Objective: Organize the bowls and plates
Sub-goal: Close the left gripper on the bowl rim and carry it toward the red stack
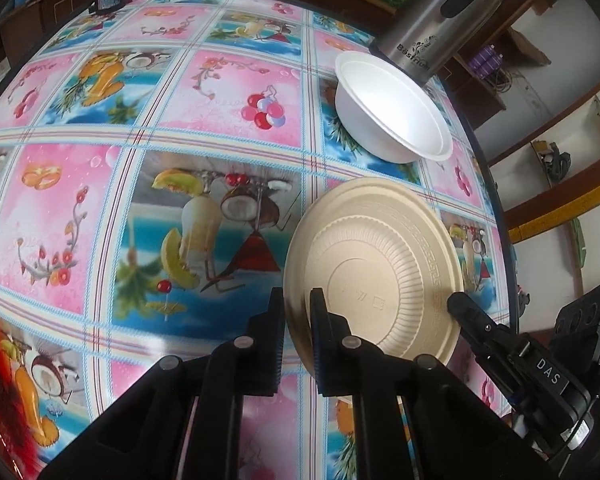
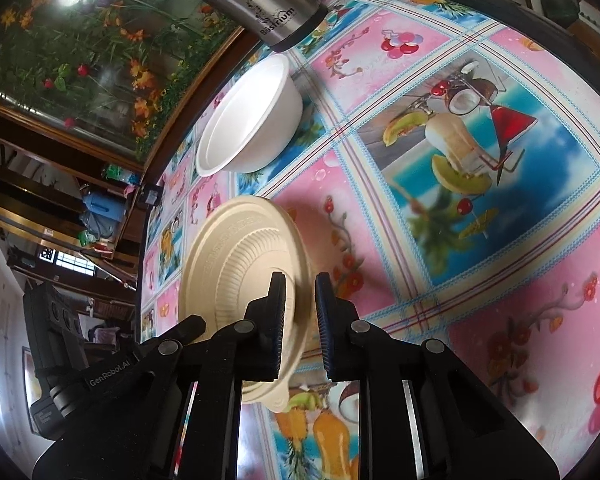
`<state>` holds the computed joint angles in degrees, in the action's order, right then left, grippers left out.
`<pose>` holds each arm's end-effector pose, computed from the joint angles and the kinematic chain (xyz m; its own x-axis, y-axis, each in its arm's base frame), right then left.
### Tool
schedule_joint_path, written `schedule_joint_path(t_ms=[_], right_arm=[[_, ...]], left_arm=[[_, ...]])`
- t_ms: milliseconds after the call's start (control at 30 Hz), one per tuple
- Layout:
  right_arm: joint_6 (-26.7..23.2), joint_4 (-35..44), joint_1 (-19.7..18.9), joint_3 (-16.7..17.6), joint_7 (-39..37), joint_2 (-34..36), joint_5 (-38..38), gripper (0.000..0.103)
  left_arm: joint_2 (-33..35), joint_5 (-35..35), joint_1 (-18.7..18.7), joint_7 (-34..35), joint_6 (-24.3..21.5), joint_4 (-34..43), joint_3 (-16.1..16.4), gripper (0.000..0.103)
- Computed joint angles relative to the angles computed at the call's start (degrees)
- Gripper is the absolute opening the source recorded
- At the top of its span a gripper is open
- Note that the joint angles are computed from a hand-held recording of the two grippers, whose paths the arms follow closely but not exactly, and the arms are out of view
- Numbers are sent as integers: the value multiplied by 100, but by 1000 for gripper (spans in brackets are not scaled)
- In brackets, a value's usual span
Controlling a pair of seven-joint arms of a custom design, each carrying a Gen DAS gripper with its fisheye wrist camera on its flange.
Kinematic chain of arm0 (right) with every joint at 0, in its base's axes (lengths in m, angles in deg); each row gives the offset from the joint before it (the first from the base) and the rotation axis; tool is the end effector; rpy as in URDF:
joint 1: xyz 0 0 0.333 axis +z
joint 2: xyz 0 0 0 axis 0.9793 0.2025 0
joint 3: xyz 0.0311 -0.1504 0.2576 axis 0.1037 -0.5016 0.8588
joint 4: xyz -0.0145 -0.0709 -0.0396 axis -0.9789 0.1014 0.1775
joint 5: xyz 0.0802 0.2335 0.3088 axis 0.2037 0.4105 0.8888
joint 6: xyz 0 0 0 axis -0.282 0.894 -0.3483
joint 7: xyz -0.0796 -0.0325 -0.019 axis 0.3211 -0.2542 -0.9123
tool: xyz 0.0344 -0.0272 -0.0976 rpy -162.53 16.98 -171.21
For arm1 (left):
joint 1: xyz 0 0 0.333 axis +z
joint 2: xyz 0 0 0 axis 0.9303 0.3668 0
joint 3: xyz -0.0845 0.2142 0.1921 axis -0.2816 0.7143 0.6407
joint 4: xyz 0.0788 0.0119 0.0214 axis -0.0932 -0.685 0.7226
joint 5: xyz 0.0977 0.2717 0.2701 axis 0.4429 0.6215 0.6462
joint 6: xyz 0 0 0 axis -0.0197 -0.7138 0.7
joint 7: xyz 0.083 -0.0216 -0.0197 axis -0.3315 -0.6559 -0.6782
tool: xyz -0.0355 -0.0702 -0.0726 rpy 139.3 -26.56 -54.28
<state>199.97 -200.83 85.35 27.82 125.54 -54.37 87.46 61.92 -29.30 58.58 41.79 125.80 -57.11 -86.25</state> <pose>0.4516 0.1033 0.4872 -0.4800 -0.6026 -0.6376 -0.5416 0.7753 -0.3249 0.5880 -0.2809 0.4818 -0.3600 -0.8431 0.3995 -0.9115 0.2265 -0.3432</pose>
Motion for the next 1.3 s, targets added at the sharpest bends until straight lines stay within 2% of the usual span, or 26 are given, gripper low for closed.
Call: schedule_joint_path(t_ms=[200,367,500,800,1067,1300], right_arm=[[-104,52,-27,185,127,5,-185,16],[-280,125,5,330,306,15,-438,8],[-245,125,180,329,357,33,-424,8],[-324,467,213,670,660,118,-947,8],[-354,1230,374,928,883,599,-1567,8],[-428,2437,986,810,727,1636,-1901,8]], left_arm=[[-347,-102,65,99,74,-454,74,10],[-727,-193,81,259,169,-921,213,11],[-1018,-358,97,411,205,-1258,345,11],[-1750,-648,121,675,410,-1891,717,11],[-2480,-766,234,913,582,-2388,1216,11],[-2915,-502,511,825,758,-2682,1616,11]])
